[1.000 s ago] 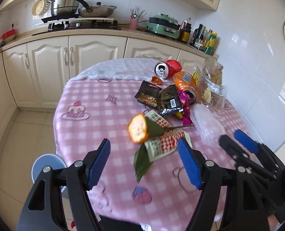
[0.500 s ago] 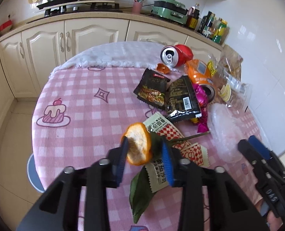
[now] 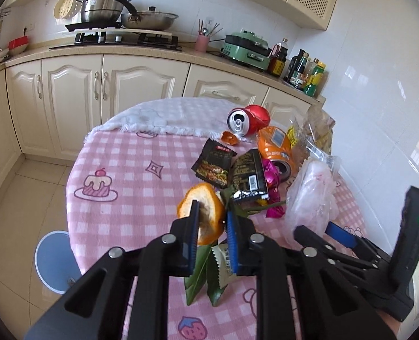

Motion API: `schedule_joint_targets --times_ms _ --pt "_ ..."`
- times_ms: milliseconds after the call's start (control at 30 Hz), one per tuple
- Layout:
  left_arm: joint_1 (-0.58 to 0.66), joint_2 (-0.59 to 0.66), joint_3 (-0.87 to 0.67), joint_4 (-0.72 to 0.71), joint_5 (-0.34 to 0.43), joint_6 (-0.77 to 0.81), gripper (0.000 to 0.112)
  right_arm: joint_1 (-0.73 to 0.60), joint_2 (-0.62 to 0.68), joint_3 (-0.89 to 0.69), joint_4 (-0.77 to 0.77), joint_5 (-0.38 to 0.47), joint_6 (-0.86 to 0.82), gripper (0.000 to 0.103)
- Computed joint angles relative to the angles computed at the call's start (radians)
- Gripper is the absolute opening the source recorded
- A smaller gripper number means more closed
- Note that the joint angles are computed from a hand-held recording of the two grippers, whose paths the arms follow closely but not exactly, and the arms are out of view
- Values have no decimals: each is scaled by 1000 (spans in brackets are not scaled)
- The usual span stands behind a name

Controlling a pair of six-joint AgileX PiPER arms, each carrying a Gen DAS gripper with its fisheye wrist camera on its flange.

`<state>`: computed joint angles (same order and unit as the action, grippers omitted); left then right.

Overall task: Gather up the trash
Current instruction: 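Grasp the orange half with the left tool while the right tool grasps the clear plastic bag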

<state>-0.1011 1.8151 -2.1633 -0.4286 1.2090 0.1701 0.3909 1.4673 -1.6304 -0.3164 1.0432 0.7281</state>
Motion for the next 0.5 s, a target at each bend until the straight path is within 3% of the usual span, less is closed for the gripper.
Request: schedule_joint_targets --times_ms 33,167,267,500 --pt "3 -8 11 -6 -2 6 17 -7 3 -5 22 -1 -17 54" --pt "24 -48 60 -38 -22 26 17 26 -13 -3 -31 -1 13 41" --pt "57 -68 79 -78 -34 34 16 87 -42 0 -150 13 87 36" --pt "164 -121 124 -223 -62 74 16 229 -49 -83 -328 78 160 35"
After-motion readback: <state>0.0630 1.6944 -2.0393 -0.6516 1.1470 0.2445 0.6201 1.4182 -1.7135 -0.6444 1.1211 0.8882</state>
